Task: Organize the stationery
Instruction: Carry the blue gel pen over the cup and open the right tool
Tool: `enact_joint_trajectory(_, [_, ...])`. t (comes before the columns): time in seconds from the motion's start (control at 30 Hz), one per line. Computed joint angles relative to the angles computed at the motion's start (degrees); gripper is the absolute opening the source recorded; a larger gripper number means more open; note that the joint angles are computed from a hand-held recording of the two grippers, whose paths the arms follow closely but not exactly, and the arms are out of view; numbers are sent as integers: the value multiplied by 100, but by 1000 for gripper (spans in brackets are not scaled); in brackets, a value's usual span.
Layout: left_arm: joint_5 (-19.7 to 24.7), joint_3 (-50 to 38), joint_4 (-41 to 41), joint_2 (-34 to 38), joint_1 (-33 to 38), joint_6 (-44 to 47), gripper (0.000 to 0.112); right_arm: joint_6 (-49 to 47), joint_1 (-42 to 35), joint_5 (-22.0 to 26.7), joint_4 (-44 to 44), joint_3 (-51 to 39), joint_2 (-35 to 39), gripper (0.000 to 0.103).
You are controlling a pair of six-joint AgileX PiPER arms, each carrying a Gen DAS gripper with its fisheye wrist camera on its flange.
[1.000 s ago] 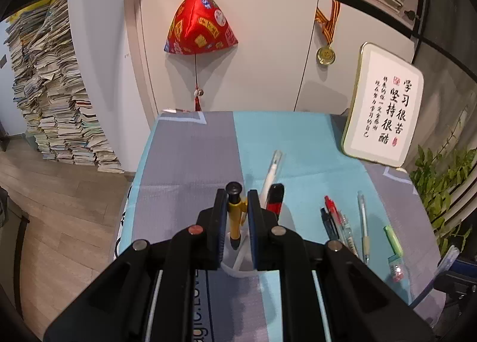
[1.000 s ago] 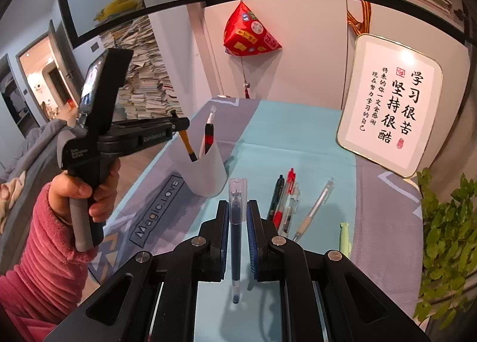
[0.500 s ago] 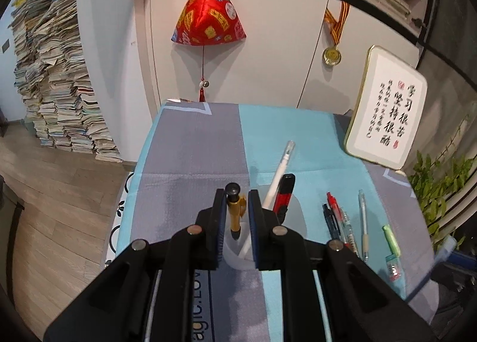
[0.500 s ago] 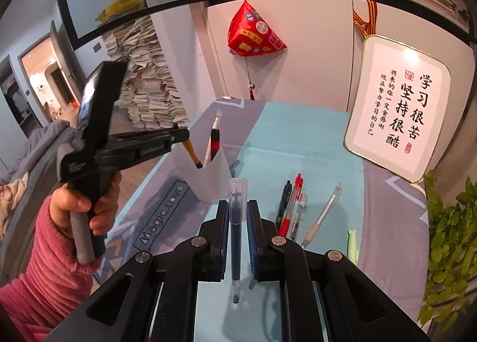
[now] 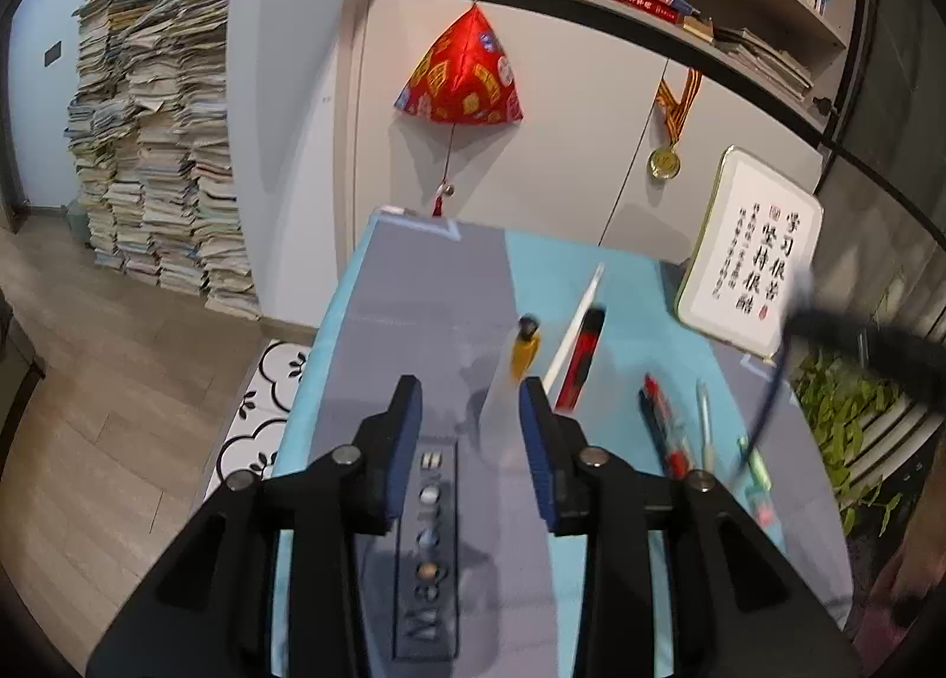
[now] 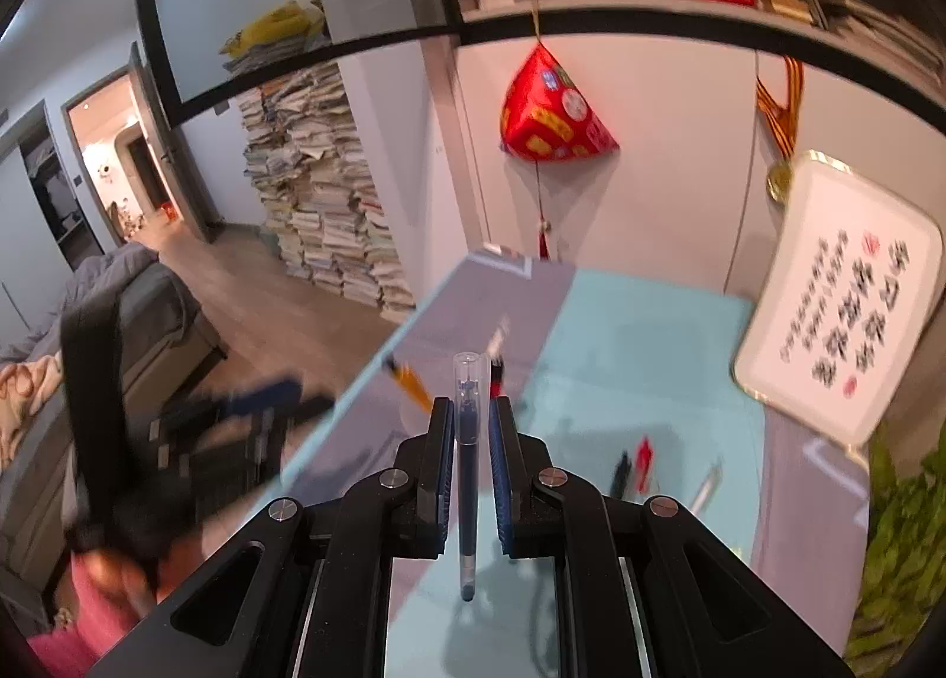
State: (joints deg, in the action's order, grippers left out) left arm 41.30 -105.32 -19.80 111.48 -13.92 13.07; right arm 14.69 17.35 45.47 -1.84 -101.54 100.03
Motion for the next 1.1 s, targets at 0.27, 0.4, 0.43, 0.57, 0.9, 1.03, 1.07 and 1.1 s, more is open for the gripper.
enact_joint_trajectory(0.27, [-201,1070,-351,-349,187,380,33,235,145,822,-277,-2486,1533,13])
enact_joint_trajectory(0.4, [-157,1227,-308,-323,256,299,33,371,168,1328,-448,-3864,2295,13])
enact_joint_trajectory(0.43, [-144,1245,-323,-320,275,294,33,392,188,1409,-515,-4159,2458,13])
enact_joint_trajectory(0.57, [-123,1318,-401,-330,319,357,33,326,405,1300,-1042,-4880,2990,12])
enact_joint_trajectory(0.9, [-132,1369,-540,-369,255,658,33,305,401,940,-1083,-4625,3353,13])
enact_joint_trajectory(1.03, [-96,1311,-558,-320,201,712,33,323,334,807,-1029,-4224,3230,13])
enact_joint_trajectory(1.07, [-75,1289,-557,-299,182,717,33,301,306,828,-959,-4187,3228,13])
enact_joint_trajectory(1.1, [-60,1269,-556,-281,176,724,33,274,278,848,-874,-4146,3218,13])
